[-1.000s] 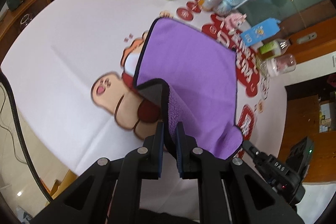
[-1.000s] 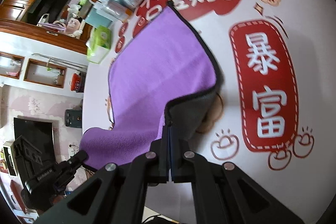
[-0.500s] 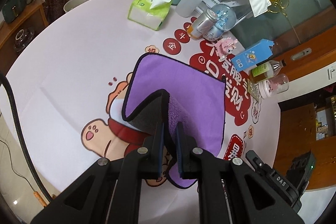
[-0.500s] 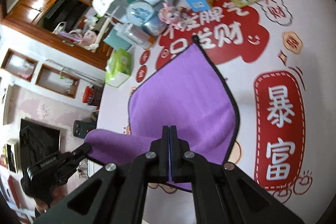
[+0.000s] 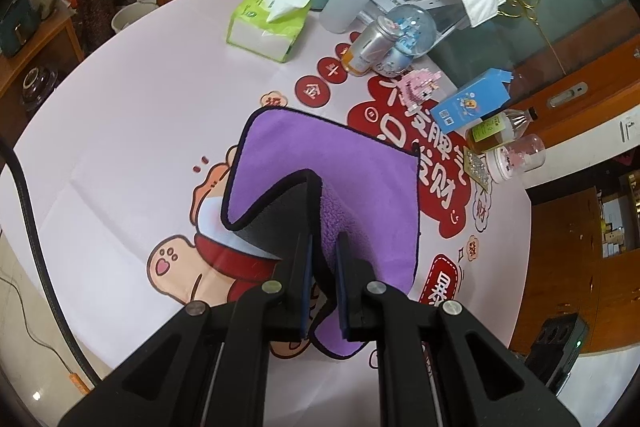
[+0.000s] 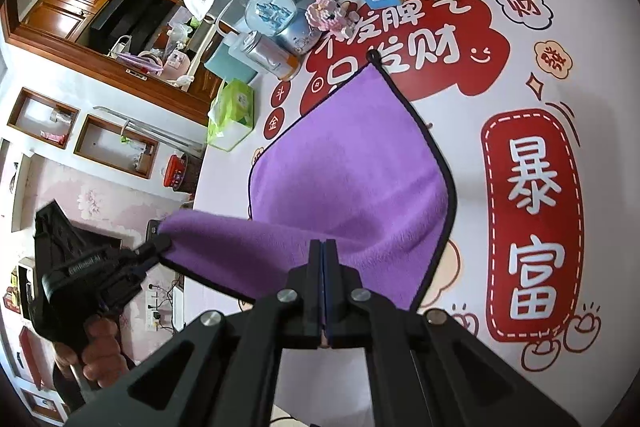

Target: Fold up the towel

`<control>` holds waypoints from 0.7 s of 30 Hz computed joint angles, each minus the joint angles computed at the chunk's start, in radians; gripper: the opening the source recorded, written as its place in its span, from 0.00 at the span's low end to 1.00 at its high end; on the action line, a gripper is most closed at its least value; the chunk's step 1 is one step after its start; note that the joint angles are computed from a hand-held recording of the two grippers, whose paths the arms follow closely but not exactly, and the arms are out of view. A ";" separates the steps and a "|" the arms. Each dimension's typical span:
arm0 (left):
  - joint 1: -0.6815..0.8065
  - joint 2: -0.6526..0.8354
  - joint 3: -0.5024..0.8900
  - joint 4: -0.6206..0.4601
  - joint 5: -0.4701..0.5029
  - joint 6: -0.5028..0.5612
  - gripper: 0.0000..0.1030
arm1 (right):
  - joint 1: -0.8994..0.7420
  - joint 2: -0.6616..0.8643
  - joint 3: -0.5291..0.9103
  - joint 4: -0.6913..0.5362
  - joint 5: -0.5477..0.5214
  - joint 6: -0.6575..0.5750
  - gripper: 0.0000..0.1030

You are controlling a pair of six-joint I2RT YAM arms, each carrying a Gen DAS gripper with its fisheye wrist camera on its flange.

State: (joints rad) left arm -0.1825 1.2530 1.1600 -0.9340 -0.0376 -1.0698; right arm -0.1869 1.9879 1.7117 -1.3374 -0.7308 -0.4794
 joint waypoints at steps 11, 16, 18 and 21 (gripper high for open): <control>0.034 0.115 0.191 0.008 -0.060 0.150 0.08 | -0.059 -0.038 -0.021 0.012 0.008 -0.021 0.00; 0.067 0.216 0.273 0.086 -0.112 0.256 0.09 | -0.102 -0.034 -0.003 0.026 0.012 0.000 0.00; 0.091 0.283 0.316 0.088 -0.121 0.281 0.22 | -0.119 -0.030 0.009 0.031 0.013 0.013 0.00; 0.107 0.315 0.320 0.108 -0.110 0.297 0.33 | -0.152 -0.039 0.011 0.041 0.014 0.024 0.00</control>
State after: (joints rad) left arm -0.0751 1.5680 1.4796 -0.8258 -0.1479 -0.7727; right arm -0.3390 1.9493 1.7230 -1.2960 -0.7164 -0.4557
